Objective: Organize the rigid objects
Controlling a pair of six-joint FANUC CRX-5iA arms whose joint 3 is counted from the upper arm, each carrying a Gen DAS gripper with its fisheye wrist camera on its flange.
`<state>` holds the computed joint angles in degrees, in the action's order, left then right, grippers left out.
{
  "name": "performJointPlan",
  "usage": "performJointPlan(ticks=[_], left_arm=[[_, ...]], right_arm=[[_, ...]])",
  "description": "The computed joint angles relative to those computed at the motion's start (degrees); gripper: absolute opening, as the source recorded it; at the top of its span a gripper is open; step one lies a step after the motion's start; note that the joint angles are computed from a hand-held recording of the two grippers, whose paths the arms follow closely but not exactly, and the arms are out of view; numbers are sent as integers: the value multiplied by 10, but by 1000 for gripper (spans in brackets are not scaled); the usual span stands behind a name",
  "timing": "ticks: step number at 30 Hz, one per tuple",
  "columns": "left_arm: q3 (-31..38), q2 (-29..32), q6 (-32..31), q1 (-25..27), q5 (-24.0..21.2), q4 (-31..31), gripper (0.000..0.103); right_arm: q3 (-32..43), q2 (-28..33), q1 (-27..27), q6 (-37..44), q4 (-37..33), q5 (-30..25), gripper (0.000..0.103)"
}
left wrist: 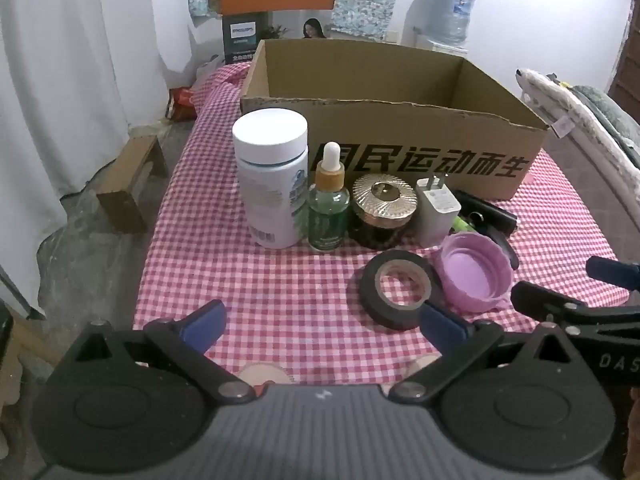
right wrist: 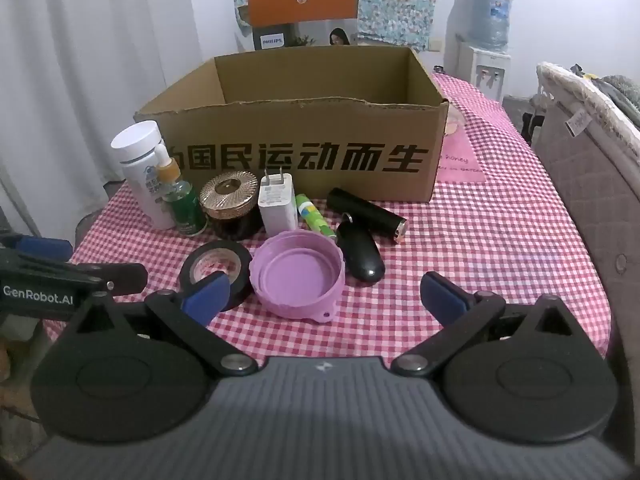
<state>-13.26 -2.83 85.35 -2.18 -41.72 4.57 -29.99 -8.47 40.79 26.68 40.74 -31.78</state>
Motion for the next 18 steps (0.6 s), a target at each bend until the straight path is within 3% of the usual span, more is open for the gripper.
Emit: performJointPlan(ticks=[10,18], left_arm=[[-2,-6,6,-1,-6,-15,103],[9,2,24,-6,-12,-31,103]], right_arm=[[-17,-6,3,-23,15,13,102],[7,2,6,21,-21,-4,102]])
